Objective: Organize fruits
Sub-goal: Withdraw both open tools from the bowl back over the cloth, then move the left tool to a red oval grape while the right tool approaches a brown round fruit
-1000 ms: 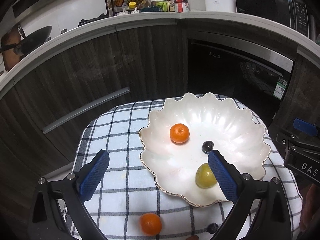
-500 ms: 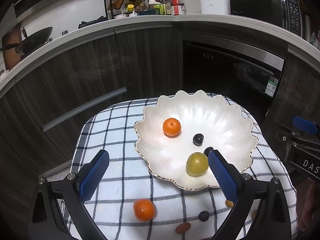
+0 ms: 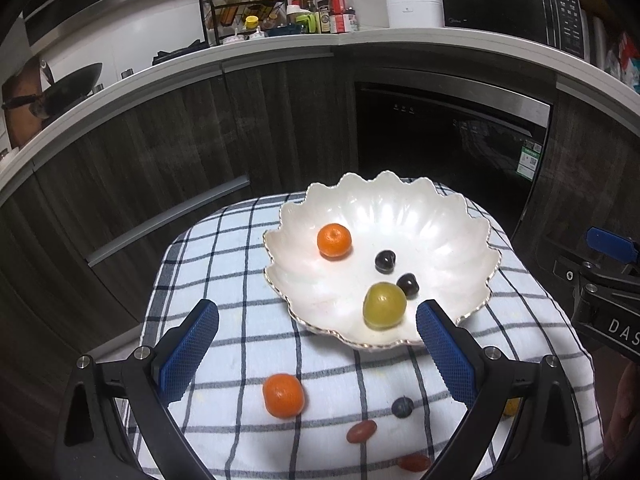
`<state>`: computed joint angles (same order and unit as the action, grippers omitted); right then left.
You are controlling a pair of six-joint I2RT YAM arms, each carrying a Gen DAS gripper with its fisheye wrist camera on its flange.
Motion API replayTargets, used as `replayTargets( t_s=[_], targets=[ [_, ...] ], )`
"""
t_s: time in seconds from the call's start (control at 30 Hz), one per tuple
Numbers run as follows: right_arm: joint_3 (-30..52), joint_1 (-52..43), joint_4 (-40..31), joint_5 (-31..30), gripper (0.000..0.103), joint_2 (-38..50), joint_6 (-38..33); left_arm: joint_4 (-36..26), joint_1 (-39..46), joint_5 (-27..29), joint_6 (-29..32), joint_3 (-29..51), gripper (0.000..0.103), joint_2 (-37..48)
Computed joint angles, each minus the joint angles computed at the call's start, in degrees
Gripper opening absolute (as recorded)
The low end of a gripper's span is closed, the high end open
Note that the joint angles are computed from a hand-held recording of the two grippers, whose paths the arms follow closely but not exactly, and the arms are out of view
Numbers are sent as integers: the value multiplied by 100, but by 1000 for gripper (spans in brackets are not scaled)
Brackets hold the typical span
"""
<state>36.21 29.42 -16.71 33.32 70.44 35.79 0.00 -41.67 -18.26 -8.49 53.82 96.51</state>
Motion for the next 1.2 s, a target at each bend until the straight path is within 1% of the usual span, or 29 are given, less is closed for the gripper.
replayTargets(
  t_s=[0.37,0.5,0.9,1.2],
  targets=[
    [-396,293,-237,78,80,-476,290,158,-256,-16,-275,-530,101,-307],
    [-550,439,-279,117,80,-600,388,370,-360,-53,-358,-822,101,-374],
    [-1085,972,-78,314,80,-572,623,944,-678,-131,-490,-1467,101,-283],
    [-1405,1154,99,359,80,-524,870,1372,-846,-106,-490,-1746,101,-101]
  ],
)
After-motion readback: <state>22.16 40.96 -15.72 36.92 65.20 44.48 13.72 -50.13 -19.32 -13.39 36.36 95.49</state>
